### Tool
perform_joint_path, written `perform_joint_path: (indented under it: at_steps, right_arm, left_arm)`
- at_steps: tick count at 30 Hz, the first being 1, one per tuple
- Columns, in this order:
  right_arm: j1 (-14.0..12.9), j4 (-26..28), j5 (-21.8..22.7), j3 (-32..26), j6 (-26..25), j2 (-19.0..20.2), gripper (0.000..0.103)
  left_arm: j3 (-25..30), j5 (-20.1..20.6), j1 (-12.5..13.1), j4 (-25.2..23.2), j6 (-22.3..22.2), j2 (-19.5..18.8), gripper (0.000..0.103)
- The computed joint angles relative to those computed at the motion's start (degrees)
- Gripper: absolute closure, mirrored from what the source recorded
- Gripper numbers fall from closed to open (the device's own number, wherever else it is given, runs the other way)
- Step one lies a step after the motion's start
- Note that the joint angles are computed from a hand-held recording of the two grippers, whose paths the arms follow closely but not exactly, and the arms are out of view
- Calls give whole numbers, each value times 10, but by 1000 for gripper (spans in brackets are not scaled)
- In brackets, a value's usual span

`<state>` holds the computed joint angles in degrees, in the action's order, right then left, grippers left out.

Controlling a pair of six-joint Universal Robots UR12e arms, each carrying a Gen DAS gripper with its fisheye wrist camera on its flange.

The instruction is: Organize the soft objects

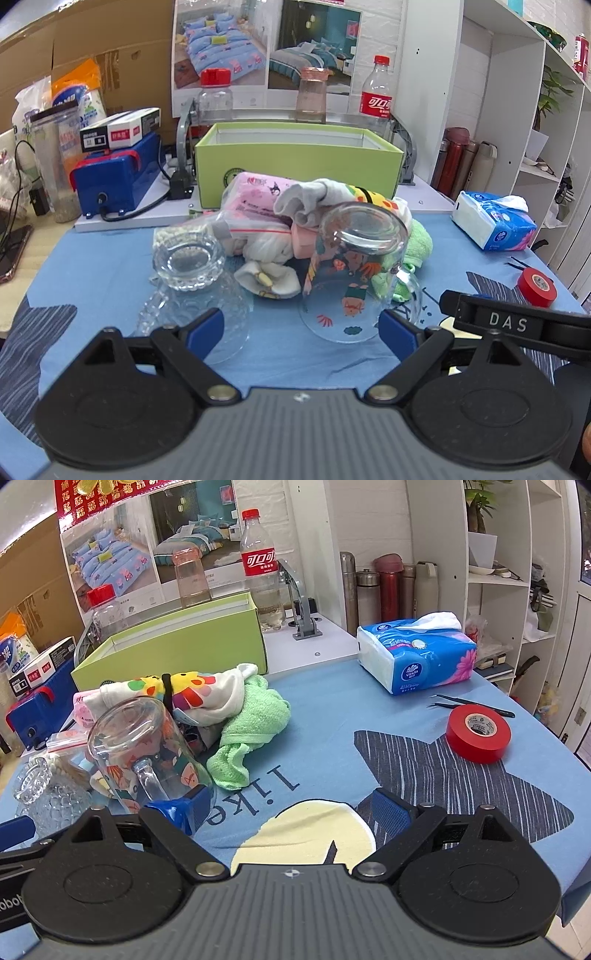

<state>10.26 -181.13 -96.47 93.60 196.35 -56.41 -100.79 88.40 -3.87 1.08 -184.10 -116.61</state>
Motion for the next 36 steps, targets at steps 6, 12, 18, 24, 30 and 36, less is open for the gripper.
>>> perform_joint_path:
  at_steps: [6,12,18,24,30,36]
  right_arm:
    - [0,6,3,-2,-4,0,22]
    - [0,10,4,-5,-5,1,22]
    - [0,4,7,-4,-3,1,22]
    - [0,-45,15,-10,-15,-8,22]
    - [2,-5,105,-78,-108,11,22]
    - [15,103,152,-176,-220,56,22]
  left_arm:
    - [2,1,0,-2,-3,-1,11]
    - [3,-2,1,-7,-4,-2,11]
    - [0,-9,9,-6,-4,6,11]
    - [8,36,28,19,-1,22,11]
    - [42,125,47,35,8,15,11]
    - [95,107,63,-30,3,-4,11]
